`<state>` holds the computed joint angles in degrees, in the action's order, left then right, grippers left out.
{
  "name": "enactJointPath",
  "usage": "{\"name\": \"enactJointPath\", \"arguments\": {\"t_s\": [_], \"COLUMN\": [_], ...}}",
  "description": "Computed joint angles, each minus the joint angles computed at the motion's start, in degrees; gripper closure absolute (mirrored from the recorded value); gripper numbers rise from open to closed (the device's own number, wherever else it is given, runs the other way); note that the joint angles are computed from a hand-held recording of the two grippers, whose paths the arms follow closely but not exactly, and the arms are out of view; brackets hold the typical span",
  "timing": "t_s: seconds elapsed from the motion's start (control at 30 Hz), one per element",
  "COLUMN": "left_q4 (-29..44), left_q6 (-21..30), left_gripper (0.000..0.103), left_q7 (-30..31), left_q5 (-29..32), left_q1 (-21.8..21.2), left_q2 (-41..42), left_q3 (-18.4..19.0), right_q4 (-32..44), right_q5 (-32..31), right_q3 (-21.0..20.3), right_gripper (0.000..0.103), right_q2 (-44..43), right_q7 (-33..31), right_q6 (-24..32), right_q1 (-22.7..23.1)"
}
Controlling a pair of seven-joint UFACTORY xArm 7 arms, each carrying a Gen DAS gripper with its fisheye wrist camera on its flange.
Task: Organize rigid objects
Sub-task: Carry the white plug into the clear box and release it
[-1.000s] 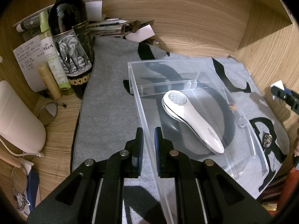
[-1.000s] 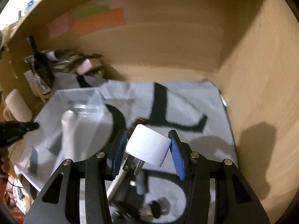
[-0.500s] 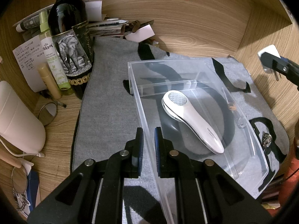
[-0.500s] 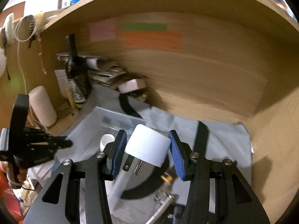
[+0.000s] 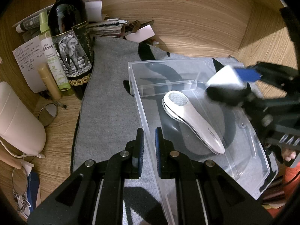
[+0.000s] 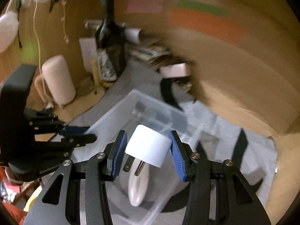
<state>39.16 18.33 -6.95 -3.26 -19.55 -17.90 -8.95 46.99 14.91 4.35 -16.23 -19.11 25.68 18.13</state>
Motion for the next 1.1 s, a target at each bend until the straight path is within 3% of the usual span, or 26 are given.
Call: {"name": "enactJointPath", "arguments": {"t_s": [0.27, 0.43, 0.57, 0.67, 1.1], "left_q4": [0.1, 0.1, 0.1, 0.0, 0.0], "left_q6": [0.0, 0.0, 0.0, 0.0, 0.0], "left_gripper": [0.092, 0.092, 0.092, 0.092, 0.092], "left_q7": [0.0, -0.2, -0.1, -0.2, -0.2], "left_q5": [0.0, 0.2, 0.1, 0.2, 0.2], "left_q1": [-0.1, 0.0, -0.1, 0.0, -0.1], "left_q2": [0.1, 0.1, 0.1, 0.1, 0.1], "left_q3": [0.0, 0.0, 0.0, 0.0, 0.0], "right_q4": [4.1, 5.1, 4.9, 4.2, 0.8], "right_q5": [3.5, 2.1, -0.1, -0.8, -1.9], "right_q3": [0.0, 1.3, 2.1, 2.4, 0.9], "right_gripper": [0.060, 0.060, 0.059, 0.049, 0.048], "right_q2": [5.2, 6.5, 6.6, 5.9, 0.0], "right_q7": [-5.6, -5.1, -3.4, -3.0, -1.5], "right_q6": [9.7, 11.3, 10.7, 9.2, 5.3], "right_q1": [0.9, -0.4, -1.0, -0.9, -1.2]}}
